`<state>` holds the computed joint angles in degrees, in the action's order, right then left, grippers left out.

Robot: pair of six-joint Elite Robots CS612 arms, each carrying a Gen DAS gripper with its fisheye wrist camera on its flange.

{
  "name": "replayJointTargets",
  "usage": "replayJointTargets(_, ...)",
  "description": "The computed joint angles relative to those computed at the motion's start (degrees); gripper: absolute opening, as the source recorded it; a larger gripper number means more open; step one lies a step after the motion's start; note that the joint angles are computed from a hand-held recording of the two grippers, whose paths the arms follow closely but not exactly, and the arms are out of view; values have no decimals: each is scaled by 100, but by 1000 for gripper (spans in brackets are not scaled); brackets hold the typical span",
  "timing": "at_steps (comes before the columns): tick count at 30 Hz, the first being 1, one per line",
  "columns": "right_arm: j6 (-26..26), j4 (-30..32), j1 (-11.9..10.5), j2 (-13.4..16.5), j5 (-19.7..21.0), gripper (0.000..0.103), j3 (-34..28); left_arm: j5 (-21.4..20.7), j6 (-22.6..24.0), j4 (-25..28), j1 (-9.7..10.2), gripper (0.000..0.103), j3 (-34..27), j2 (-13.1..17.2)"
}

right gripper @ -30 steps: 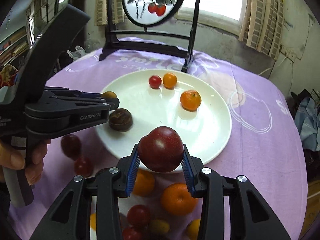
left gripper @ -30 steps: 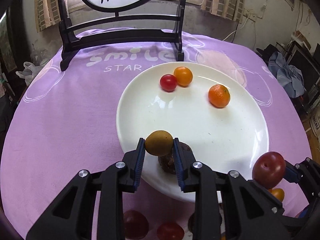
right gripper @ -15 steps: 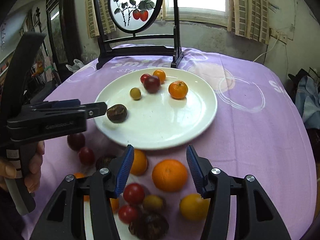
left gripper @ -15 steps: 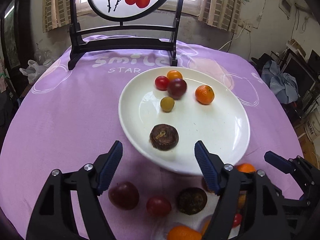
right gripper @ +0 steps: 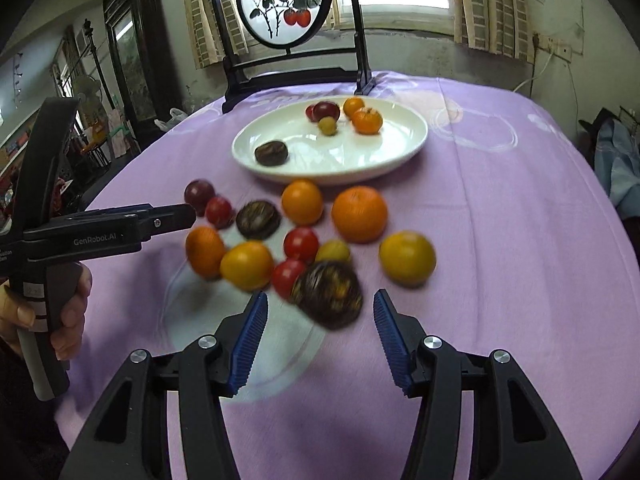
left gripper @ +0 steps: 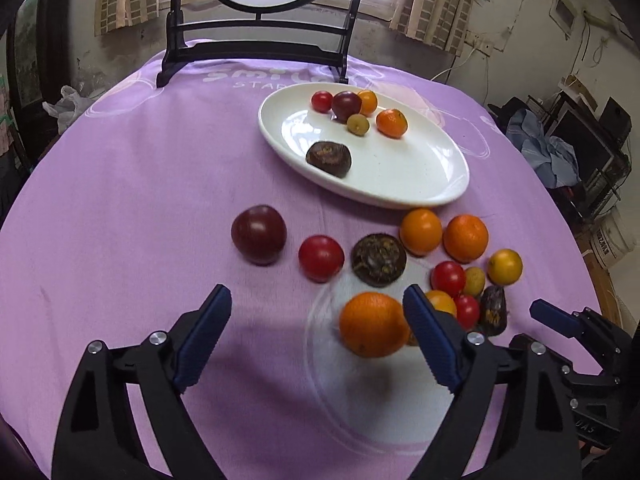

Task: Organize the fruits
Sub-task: 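Close the right tool around the dark brown round fruit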

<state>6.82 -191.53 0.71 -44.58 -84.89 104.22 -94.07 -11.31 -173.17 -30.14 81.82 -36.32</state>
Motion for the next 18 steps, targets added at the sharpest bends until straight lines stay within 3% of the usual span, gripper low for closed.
replayJointTargets(4,-107,248,82,26,-198,57,-22,-114,-27,-44,3,88,147,-24)
replayJointTargets(9,-194,667,127,94,-482,57,-224,154,75,-253,-30,88,223,-16)
replayJointTargets(16,-459,1135,160,235,-731,57,-593,14,215,-162,-18,88,186,14)
replayJointTargets(18,-511,1113,171,265,-725,46,-632,-18,210,-161,-16,88,182,20)
